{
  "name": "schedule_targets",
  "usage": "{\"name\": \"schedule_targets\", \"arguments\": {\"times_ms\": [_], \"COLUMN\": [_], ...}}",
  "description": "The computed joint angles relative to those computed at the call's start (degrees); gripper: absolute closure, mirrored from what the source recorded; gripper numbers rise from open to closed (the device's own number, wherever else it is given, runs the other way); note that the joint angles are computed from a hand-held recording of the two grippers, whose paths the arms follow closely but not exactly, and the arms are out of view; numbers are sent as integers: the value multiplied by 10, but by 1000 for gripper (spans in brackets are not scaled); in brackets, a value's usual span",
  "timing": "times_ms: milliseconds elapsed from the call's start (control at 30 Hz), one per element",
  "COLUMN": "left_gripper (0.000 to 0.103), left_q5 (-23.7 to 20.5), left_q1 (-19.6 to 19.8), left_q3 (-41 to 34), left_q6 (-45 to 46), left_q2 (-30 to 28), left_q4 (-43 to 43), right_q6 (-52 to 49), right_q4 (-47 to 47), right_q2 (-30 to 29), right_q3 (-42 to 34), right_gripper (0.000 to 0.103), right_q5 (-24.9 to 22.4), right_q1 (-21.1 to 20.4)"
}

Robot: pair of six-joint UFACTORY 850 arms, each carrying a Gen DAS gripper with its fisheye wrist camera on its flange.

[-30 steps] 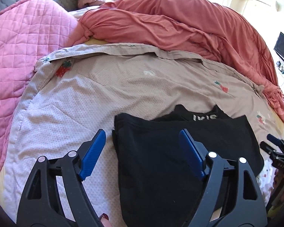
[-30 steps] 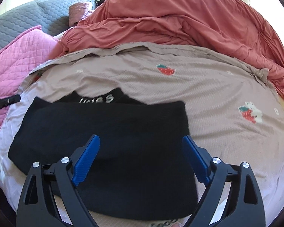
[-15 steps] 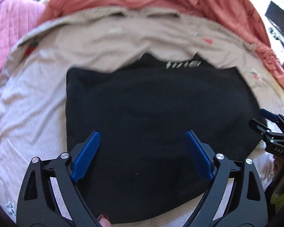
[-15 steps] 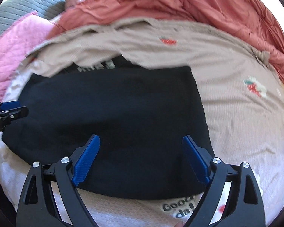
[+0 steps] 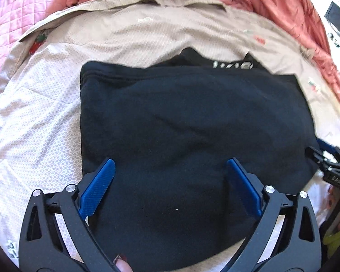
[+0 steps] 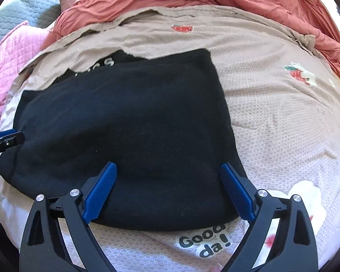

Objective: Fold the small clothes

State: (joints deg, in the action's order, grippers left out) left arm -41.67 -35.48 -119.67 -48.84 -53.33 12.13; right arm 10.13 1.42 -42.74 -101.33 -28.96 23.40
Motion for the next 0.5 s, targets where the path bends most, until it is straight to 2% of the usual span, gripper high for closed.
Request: {"name": "schedule_targets", "arguments": {"times_ms": [133,400,500], "left_gripper": [10,10,9], "left_q5": [52,54,70], "left_q1": [4,-3,-4], "left_q3": [37,62,73], "left_q6": [2,-81,-100], "left_q2": [28,56,69], "left_q4": [-24,70,87], "right_q6": [14,76,98], "right_q4": [-11,-78,-103], "right_q2": [17,45,51], "right_q3": [14,31,33], "right_gripper": [9,6,6], "right_q5": [19,54,61], "right_q1": [-2,2,5]}}
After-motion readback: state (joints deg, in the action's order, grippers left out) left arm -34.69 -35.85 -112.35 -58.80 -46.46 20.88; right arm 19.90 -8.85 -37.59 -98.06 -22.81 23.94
